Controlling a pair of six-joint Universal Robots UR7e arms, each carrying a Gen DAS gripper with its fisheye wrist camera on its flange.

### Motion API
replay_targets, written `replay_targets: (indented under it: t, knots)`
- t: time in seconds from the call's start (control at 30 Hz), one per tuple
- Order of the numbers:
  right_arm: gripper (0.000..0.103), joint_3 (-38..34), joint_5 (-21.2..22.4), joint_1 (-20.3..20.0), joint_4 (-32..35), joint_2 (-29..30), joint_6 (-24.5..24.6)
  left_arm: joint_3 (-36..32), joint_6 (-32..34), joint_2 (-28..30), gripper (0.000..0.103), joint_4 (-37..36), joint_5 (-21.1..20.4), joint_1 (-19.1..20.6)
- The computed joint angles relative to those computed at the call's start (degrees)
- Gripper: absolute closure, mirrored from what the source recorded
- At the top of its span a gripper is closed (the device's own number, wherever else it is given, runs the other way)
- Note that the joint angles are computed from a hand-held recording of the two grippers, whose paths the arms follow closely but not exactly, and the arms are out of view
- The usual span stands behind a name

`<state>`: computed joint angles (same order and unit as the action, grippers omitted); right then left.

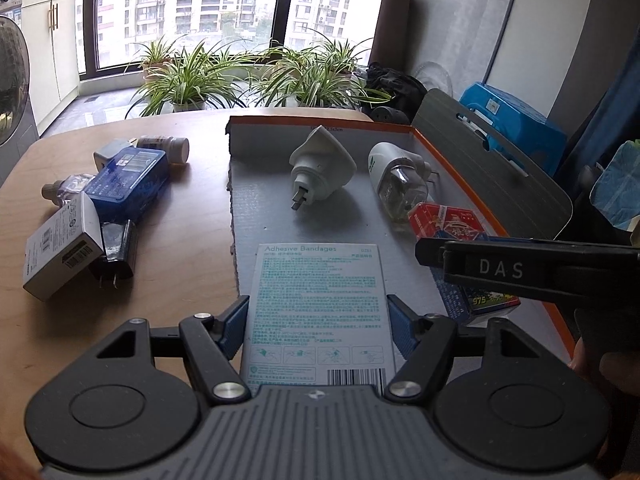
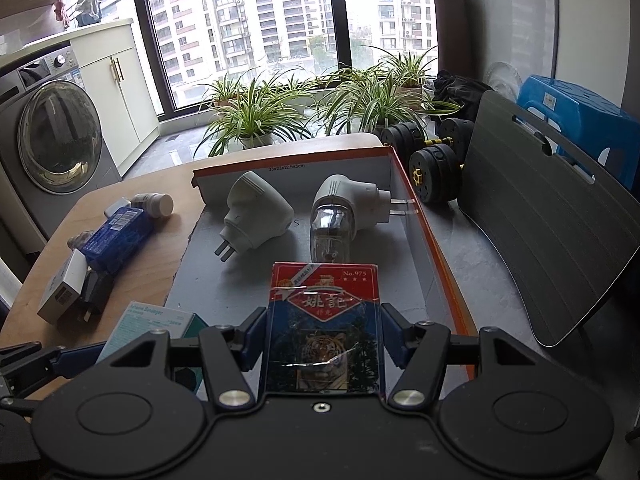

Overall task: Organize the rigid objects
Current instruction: 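Move the teal bandage box and red card pack over the tray with both tools, then lower both boxes into the tray and open both tools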

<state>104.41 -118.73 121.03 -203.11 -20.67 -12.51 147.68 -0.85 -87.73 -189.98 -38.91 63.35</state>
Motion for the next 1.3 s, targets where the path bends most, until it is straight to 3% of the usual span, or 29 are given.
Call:
replay_targets:
  t: [1.17, 1.3]
  knots:
    - [0.031, -1.87, -0.24, -0.56, 0.91, 0.51, 0.58, -7.47, 6.48, 7.26, 0.032, -7.28, 1.61, 3.16]
    - [0.030, -1.06, -0.59, -0.33, -0.34, 0.00, 1.00, -7.98, 5.17, 7.01, 0.026, -5.74, 1.62, 3.30]
